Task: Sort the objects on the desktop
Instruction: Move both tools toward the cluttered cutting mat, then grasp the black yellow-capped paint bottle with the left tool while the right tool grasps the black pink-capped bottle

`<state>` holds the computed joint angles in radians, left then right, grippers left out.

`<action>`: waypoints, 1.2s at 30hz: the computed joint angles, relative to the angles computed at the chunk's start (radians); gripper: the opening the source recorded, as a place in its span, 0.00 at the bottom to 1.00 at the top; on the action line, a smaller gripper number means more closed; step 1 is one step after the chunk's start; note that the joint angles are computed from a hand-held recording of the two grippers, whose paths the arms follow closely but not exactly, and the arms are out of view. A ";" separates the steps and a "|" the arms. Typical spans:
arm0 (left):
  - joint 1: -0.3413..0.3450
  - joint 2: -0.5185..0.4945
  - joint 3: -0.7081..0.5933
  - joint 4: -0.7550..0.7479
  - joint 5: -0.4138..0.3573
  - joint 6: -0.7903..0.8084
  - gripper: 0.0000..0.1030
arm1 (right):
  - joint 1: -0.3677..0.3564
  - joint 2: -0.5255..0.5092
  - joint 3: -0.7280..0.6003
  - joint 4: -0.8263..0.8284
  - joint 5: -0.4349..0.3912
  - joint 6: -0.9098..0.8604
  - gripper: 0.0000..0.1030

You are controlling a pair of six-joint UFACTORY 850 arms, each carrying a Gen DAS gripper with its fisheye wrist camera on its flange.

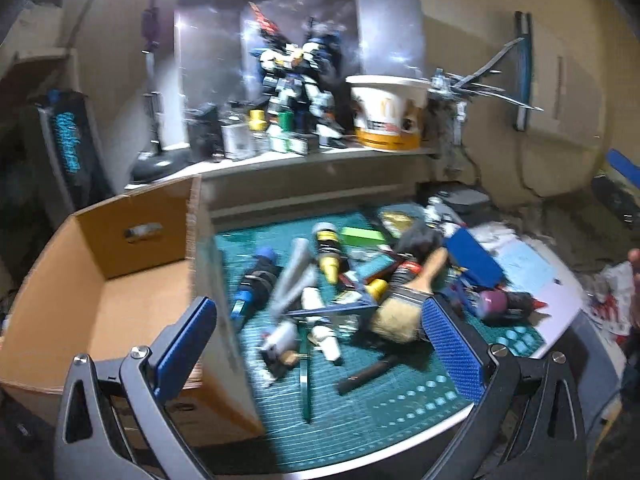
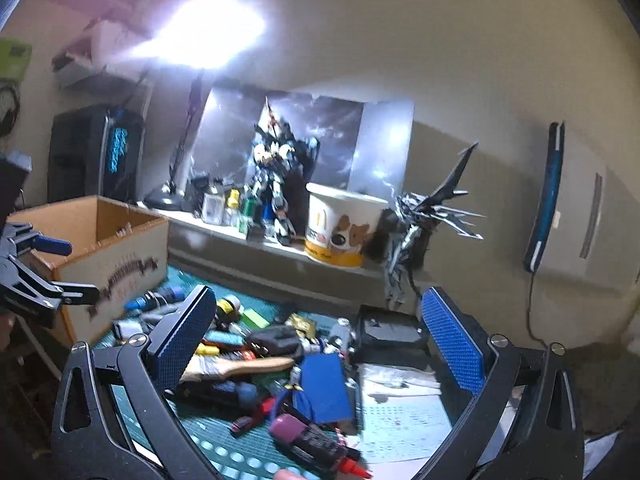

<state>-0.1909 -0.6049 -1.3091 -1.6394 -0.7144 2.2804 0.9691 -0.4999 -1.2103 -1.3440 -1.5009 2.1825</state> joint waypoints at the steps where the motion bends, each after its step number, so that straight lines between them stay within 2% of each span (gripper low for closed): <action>1: 0.000 -0.007 -0.005 0.022 -0.020 -0.017 1.00 | -0.004 0.002 0.002 0.010 0.007 -0.007 1.00; 4: -0.003 -0.023 -0.020 0.090 -0.055 -0.041 1.00 | -0.023 0.069 0.066 0.050 0.131 0.029 1.00; 10: -0.024 -0.036 -0.054 0.107 -0.013 -0.041 1.00 | -0.027 0.169 0.225 -0.003 0.333 0.013 1.00; 14: -0.056 -0.065 -0.138 0.293 0.046 -0.224 1.00 | -0.023 0.225 0.319 -0.059 0.466 -0.004 1.00; 17: -0.103 -0.093 -0.202 0.453 0.146 -0.368 1.00 | -0.040 0.234 0.346 -0.030 0.549 -0.030 1.00; 19: -0.144 -0.115 -0.239 0.529 0.248 -0.437 1.00 | -0.059 0.229 0.355 -0.040 0.597 -0.031 1.00; 22: -0.202 -0.169 -0.317 0.749 0.362 -0.692 1.00 | -0.090 0.204 0.350 -0.051 0.655 -0.046 0.99; 23: -0.215 -0.190 -0.347 0.821 0.364 -0.789 1.00 | -0.099 0.196 0.349 -0.050 0.674 -0.057 0.97; 25: -0.237 -0.250 -0.436 0.935 0.307 -0.962 1.00 | -0.119 0.179 0.348 -0.044 0.710 -0.081 0.90; 30: -0.292 -0.351 -0.570 1.166 0.293 -1.259 1.00 | -0.152 0.156 0.362 -0.037 0.754 -0.083 0.89; 32: -0.306 -0.409 -0.655 1.212 0.249 -1.349 1.00 | -0.161 0.148 0.366 -0.041 0.765 -0.075 0.88; 33: -0.312 -0.441 -0.704 1.237 0.219 -1.397 1.00 | -0.166 0.145 0.371 -0.046 0.773 -0.070 0.83; 35: -0.318 -0.505 -0.804 1.287 0.153 -1.476 0.93 | -0.179 0.140 0.377 -0.062 0.800 -0.072 0.74; 36: -0.319 -0.538 -0.858 1.304 0.116 -1.503 0.91 | -0.189 0.140 0.379 -0.057 0.818 -0.093 0.74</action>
<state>-0.5104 -1.1432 -2.1667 -0.3349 -0.5982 0.7774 0.7801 -0.3601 -0.8317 -1.4013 -0.6832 2.0890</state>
